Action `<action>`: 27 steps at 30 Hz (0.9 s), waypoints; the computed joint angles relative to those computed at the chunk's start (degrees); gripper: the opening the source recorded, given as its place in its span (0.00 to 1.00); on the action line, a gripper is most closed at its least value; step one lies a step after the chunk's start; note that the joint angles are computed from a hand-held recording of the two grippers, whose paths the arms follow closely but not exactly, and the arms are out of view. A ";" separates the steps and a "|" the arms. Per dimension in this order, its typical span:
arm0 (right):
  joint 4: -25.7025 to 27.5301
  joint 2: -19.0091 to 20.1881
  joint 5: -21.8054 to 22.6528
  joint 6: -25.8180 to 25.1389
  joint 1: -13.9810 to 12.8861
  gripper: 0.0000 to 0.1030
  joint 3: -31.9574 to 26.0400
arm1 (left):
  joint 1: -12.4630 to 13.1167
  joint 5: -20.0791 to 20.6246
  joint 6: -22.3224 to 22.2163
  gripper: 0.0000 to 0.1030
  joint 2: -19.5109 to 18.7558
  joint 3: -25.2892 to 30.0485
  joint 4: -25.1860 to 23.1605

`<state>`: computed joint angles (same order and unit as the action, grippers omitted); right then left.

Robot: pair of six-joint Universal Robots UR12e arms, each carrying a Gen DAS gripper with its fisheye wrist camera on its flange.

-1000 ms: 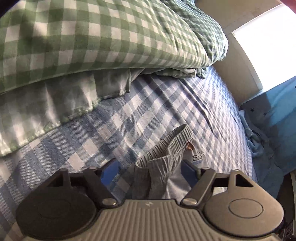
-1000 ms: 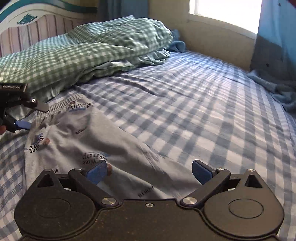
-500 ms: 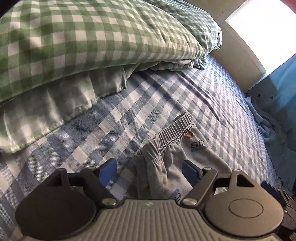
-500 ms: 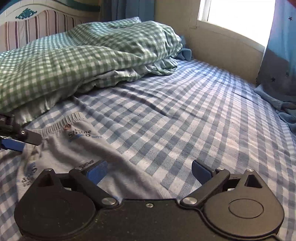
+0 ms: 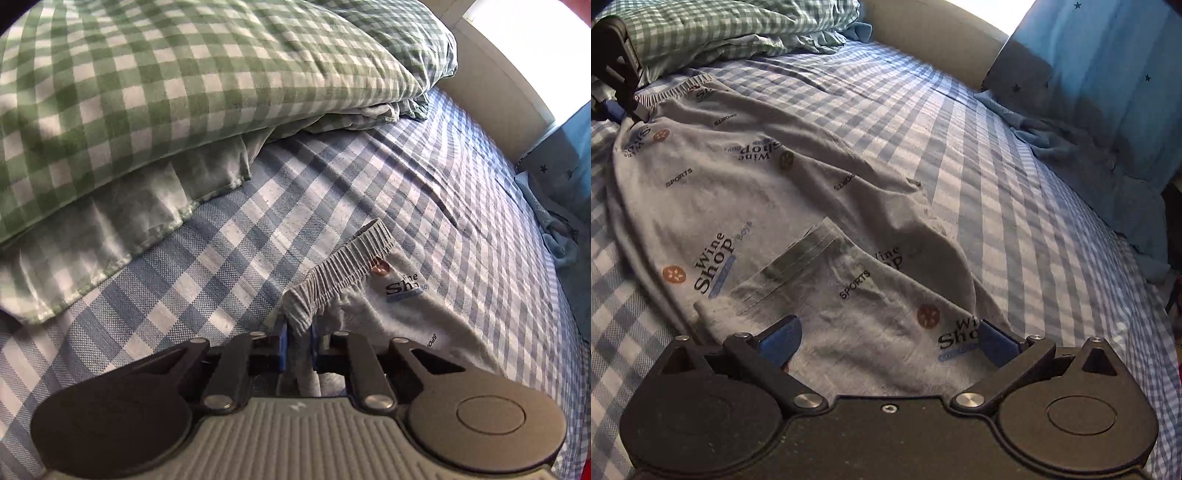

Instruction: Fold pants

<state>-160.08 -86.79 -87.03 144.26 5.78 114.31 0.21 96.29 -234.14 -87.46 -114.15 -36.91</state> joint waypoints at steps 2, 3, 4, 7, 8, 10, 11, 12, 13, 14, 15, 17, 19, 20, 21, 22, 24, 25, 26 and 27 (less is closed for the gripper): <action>-1.23 -0.85 1.95 1.48 -0.56 0.99 -0.02 | -1.17 2.47 1.54 0.11 -0.15 1.32 -1.01; -1.37 -1.34 2.59 1.96 -0.90 0.99 -0.04 | -1.87 3.82 2.84 0.10 -0.22 2.01 -1.18; -1.32 -1.88 2.94 2.37 -1.24 0.99 -0.16 | -2.54 4.94 4.34 0.10 -0.19 2.50 -0.90; -1.56 -3.96 4.03 3.55 -2.73 0.99 0.46 | -5.02 8.63 10.36 0.10 -0.45 4.56 0.04; -1.62 -4.67 4.30 4.26 -3.33 0.99 0.74 | -6.02 10.07 13.00 0.10 -0.67 5.35 0.39; -1.28 -6.21 4.84 5.59 -4.63 0.99 1.42 | -8.27 12.61 19.11 0.10 -1.35 7.12 1.55; -0.98 -7.04 5.11 6.29 -5.42 0.99 1.82 | -9.36 13.52 21.73 0.10 -1.76 8.06 2.05; -0.70 -7.82 5.29 6.79 -6.15 0.99 2.29 | -10.52 14.14 24.34 0.10 -2.28 9.06 2.83; -0.31 -8.68 5.36 7.25 -6.98 0.99 2.82 | -11.62 14.35 26.90 0.10 -2.75 9.96 3.70; 0.10 -9.37 5.32 7.61 -7.66 0.99 3.24 | -12.76 14.59 29.66 0.10 -3.24 10.77 4.83; 0.54 -10.35 5.26 8.02 -8.54 0.99 3.92 | -13.97 14.82 32.55 0.10 -3.80 11.59 6.03; 1.32 -11.85 5.11 8.58 -10.29 0.99 4.96 | -16.72 14.16 38.81 0.10 -5.48 13.66 8.76; 2.58 -13.16 4.81 8.94 -12.39 0.99 5.77 | -19.17 12.40 44.11 0.10 -6.77 15.26 10.85; 3.09 -13.67 4.63 9.04 -13.45 0.99 6.13 | -20.32 11.57 46.38 0.10 -7.41 15.96 11.51; 3.59 -14.05 4.46 9.14 -14.53 0.99 6.36 | -21.61 10.52 48.97 0.10 -8.15 16.63 12.13; 4.08 -14.32 4.09 9.39 -15.67 0.99 6.52 | -22.96 9.70 51.23 0.11 -8.89 17.26 12.61; 4.75 -14.70 3.21 9.83 -17.96 0.99 6.75 | -25.58 8.34 56.28 0.11 -10.60 18.43 13.24; 4.79 -14.85 2.75 10.00 -19.18 0.99 6.92 | -26.78 7.62 58.08 0.11 -11.48 19.01 13.10; 4.90 -14.89 2.47 10.07 -20.37 0.99 6.95 | -27.79 6.78 58.87 0.11 -12.33 19.64 12.41; 5.05 -14.86 2.29 10.03 -21.40 0.99 6.93 | -28.64 5.72 58.69 0.12 -13.19 20.27 11.42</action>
<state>-155.03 -101.65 -84.74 154.29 -15.62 121.24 -28.43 102.01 -175.45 -100.64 -93.88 -25.49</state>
